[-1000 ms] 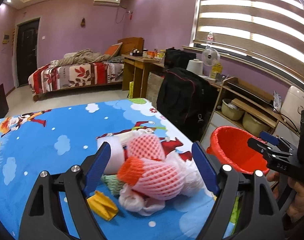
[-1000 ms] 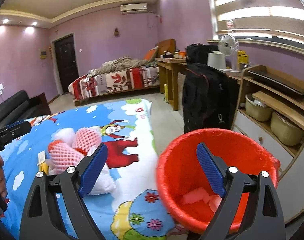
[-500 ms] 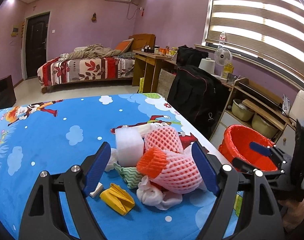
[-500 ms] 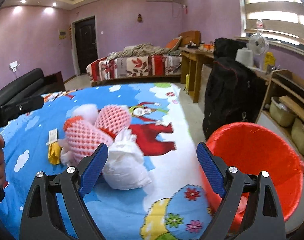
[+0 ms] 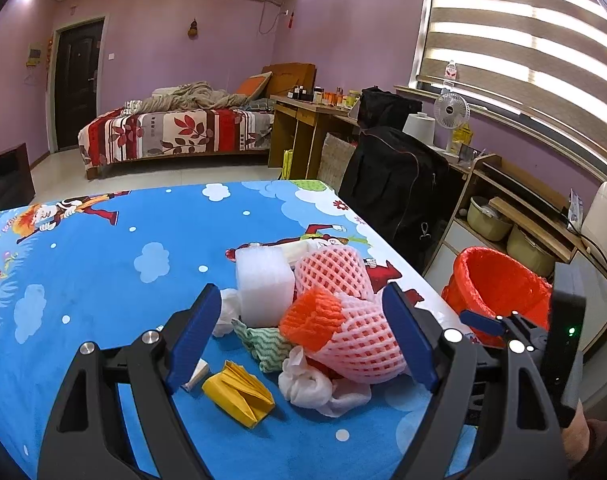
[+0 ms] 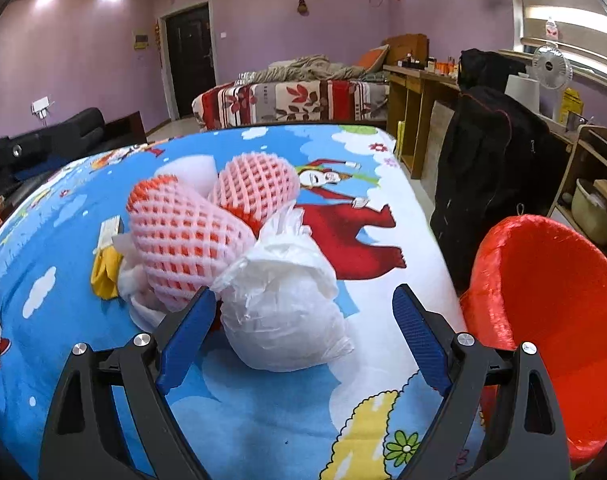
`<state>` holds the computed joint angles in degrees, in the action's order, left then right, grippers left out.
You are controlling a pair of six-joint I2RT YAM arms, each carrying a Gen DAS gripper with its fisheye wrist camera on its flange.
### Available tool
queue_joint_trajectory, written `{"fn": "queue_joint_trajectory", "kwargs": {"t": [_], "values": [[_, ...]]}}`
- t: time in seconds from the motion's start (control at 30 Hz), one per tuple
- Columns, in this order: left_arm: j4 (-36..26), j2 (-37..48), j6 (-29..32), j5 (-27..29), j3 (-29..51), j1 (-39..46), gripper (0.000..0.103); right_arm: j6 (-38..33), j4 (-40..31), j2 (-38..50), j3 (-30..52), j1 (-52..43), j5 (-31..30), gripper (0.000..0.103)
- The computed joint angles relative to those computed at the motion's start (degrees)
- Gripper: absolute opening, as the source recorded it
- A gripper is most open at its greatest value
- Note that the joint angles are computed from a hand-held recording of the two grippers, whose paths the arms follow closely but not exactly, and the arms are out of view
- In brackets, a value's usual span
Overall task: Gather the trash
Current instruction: 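Grasp the white plastic bag with the right gripper while the left gripper grasps a pink foam net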
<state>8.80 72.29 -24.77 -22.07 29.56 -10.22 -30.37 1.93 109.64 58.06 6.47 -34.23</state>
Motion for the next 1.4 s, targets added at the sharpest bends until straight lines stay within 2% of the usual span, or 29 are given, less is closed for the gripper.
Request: {"fn": "queue_joint_trajectory", "kwargs": {"t": [0.17, 0.2, 0.27, 0.4, 0.5, 0.97, 1.23, 1.4], "values": [[0.16, 0.44, -0.28, 0.27, -0.15, 0.00, 0.079, -0.28, -1.28, 1.94, 1.83, 0.62, 1.08, 0.083], [0.21, 0.74, -0.33, 0.37, -0.08, -0.05, 0.079, -0.59, -1.90, 2.28, 2.20, 0.77, 1.09, 0.077], [0.61, 1.46, -0.33, 0.75, 0.06, 0.13, 0.079, -1.21, -2.61, 2.70, 2.61, 1.03, 1.27, 0.074], [1.17, 3.08, -0.65, 1.28, 0.39, -0.04, 0.079, -2.75, -4.52, 3.25, 3.09, 1.27, 0.50, 0.053], [1.68, 4.45, -0.81, 1.73, 0.68, -0.11, 0.079, -3.30, -4.80, 2.75, 2.54, 1.11, -0.03, 0.047], [3.82, 15.55, -1.60, 6.94, 5.47, -0.92, 0.079, -0.89, -6.89, -1.67, 2.93, -4.90, -4.16, 0.045], [1.11, 23.61, -2.09, 9.43, 11.58, -1.07, 0.079, 0.12, -8.58, -2.46, 5.67, -9.16, -6.34, 0.045], [-1.37, 26.52, -1.60, 9.61, 14.84, -0.99, 0.065, 0.82, -9.21, -1.81, 7.74, -11.55, -6.95, 0.045]]}}
